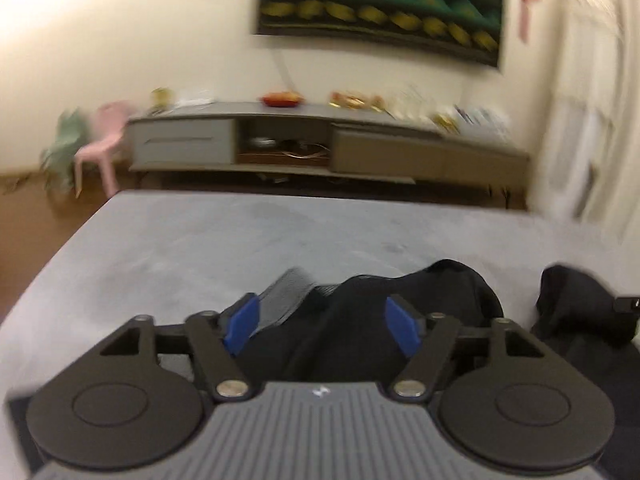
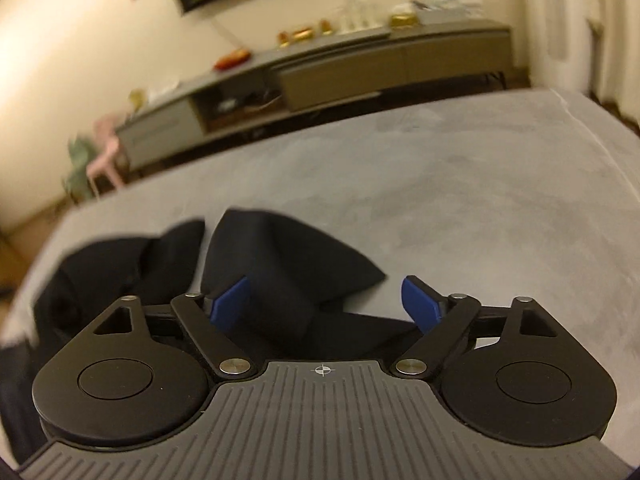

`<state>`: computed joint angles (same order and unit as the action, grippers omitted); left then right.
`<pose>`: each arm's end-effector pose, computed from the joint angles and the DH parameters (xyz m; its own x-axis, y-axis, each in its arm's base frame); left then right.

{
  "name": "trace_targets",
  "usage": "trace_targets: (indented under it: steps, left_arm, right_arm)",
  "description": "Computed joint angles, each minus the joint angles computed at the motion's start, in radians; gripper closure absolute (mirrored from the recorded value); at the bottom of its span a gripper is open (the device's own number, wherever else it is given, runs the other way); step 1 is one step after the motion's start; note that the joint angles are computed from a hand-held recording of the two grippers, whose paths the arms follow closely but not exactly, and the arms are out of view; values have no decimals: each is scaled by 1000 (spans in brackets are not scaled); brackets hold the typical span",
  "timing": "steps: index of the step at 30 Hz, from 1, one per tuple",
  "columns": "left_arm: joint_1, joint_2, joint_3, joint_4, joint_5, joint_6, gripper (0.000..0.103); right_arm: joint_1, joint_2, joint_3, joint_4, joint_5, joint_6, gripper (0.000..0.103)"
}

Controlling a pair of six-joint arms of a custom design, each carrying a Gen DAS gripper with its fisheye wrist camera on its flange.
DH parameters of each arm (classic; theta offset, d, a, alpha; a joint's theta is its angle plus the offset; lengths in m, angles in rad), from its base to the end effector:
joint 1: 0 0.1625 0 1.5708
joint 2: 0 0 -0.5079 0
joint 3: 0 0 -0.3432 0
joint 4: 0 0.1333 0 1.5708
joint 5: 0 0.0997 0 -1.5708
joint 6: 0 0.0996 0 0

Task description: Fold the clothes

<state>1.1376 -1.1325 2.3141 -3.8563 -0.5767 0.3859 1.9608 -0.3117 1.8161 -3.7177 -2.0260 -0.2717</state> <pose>0.0124 -0.4896 0.3694 -0.6785 -0.2636 -0.6857 0.4796 0.5481 -0.6853 0.3260 -0.5576 -0.0361 -0.8150 -0.2930 0.4999 -0.5430 0.6871 -0.4828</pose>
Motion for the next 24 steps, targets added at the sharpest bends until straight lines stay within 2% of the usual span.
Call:
trace_targets:
  steps: [3, 5, 7, 8, 9, 10, 11, 13, 16, 18, 20, 21, 22, 23, 24]
  left_arm:
    - [42, 82, -88, 76, -21, 64, 25]
    - [61, 89, -79, 143, -60, 14, 20]
    - [75, 126, -102, 162, -47, 19, 21]
    - [81, 146, -119, 165, -30, 27, 39]
    - [87, 157, -128, 174, -14, 24, 58]
    - [93, 161, -137, 196, -2, 5, 100]
    - [99, 153, -139, 195, -3, -25, 100]
    - [93, 126, -121, 68, -3, -39, 101]
    - [24, 60, -110, -246, 103, 16, 101]
    - [-27, -12, -120, -455, 171, 102, 100]
    - [-33, -36, -138, -616, 240, 258, 97]
    - [-20, -44, -133, -633, 268, 275, 94]
    - [-1, -38, -116, -609, 300, 249, 85]
    - [19, -30, -94, -542, 320, 182, 80]
    - [33, -35, -59, -447, 320, 77, 80]
  right_arm:
    - [23, 66, -54, -10, -45, -124, 14]
    - [37, 108, -102, -3, -92, -195, 14]
    - [37, 128, -141, 33, -123, -224, 26]
    - [35, 121, -148, 70, -113, -205, 51]
    - [34, 114, -155, 110, -101, -183, 82]
    - [32, 106, -162, 149, -88, -161, 96]
    - [28, 104, -166, 162, -72, -150, 102]
    - [40, 94, -153, 70, -75, -155, 103]
    - [57, 58, -100, -175, -52, -147, 103]
    - [74, 34, -65, -384, -102, -201, 103]
    - [66, 21, -58, -506, -202, -207, 103]
    - [42, 11, -47, -516, -244, -160, 103]
    - [18, -5, -34, -499, -288, -86, 103]
    - [-7, -22, -23, -472, -330, -7, 96]
    - [-34, -42, -2, -425, -341, 98, 83]
